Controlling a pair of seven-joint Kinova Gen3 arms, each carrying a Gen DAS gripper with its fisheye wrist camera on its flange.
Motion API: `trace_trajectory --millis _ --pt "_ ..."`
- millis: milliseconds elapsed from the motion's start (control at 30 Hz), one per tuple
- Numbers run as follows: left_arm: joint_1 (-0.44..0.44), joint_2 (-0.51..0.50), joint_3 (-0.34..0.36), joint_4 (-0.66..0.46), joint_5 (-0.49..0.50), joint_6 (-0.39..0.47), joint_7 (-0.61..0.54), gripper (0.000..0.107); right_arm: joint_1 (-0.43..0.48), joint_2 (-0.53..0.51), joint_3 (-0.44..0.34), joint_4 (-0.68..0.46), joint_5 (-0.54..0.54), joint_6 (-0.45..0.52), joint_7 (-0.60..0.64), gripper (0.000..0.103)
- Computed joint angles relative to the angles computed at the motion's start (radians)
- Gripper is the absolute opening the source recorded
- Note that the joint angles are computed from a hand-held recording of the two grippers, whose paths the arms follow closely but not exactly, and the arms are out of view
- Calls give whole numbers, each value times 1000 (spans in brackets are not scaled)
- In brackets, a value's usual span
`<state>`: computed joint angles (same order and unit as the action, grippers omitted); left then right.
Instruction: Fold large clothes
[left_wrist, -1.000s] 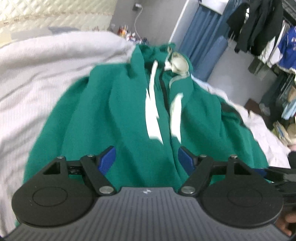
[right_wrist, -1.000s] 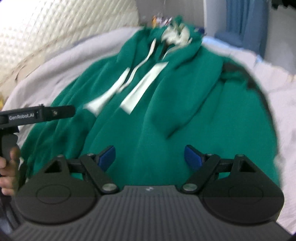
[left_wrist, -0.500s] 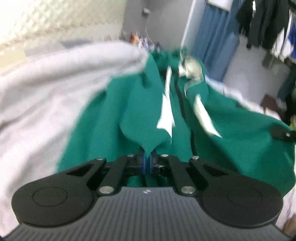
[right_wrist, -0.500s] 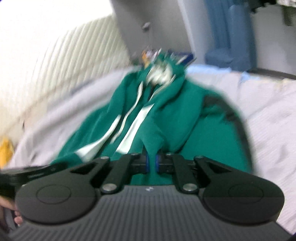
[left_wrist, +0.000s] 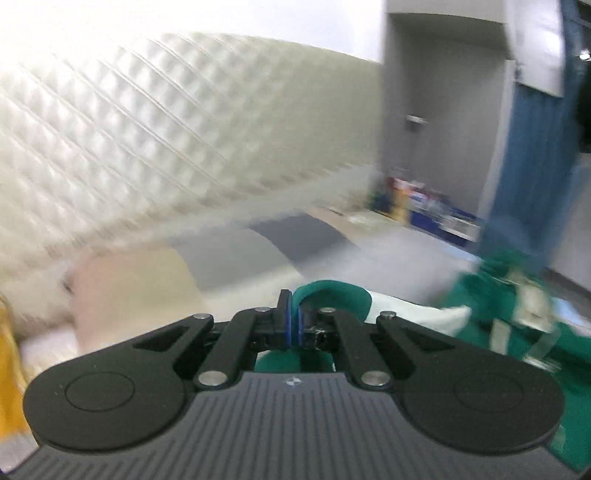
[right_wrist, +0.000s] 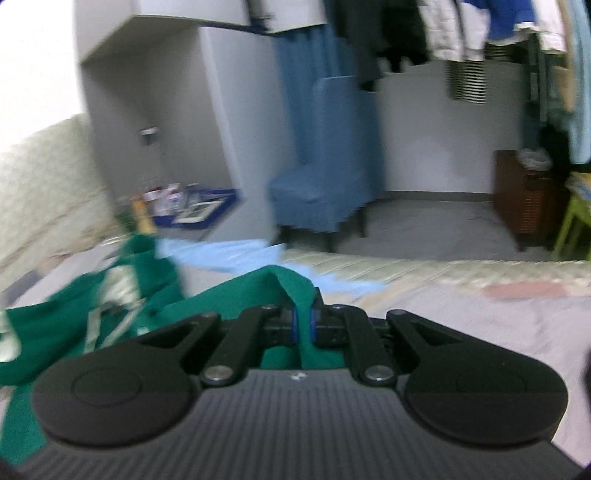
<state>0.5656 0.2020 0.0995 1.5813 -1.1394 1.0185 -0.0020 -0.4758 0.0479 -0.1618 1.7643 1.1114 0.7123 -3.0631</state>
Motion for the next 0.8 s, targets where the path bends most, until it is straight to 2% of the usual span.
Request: trace_trajectory --millis 133,233,333,467,633,733,767,800 --pt "-61 136 -73 -117 6 50 -105 4 26 98 60 -50 82 56 -46 9" --pt "-87 241 -142 -171 0 26 -94 4 39 189 115 -93 69 73 -65 9" --pt "-126 320 -188 -226 62 -12 -76 4 36 281 170 -106 73 93 -69 9" --pt "-194 413 -196 -317 183 -53 -185 4 36 360 232 -75 107 48 -146 9" --pt "-220 478 -229 -377 268 -84 -268 4 5 412 273 -47 220 27 -265 12" --pt "-209 450 -266 -329 292 -155 -255 5 3 399 261 -42 233 44 -298 13" --pt "-200 434 -274 -310 304 -173 -255 9 13 389 258 -37 242 32 -305 14" --pt "-190 412 -281 -283 314 -200 -252 24 10 372 253 -24 247 33 -329 20"
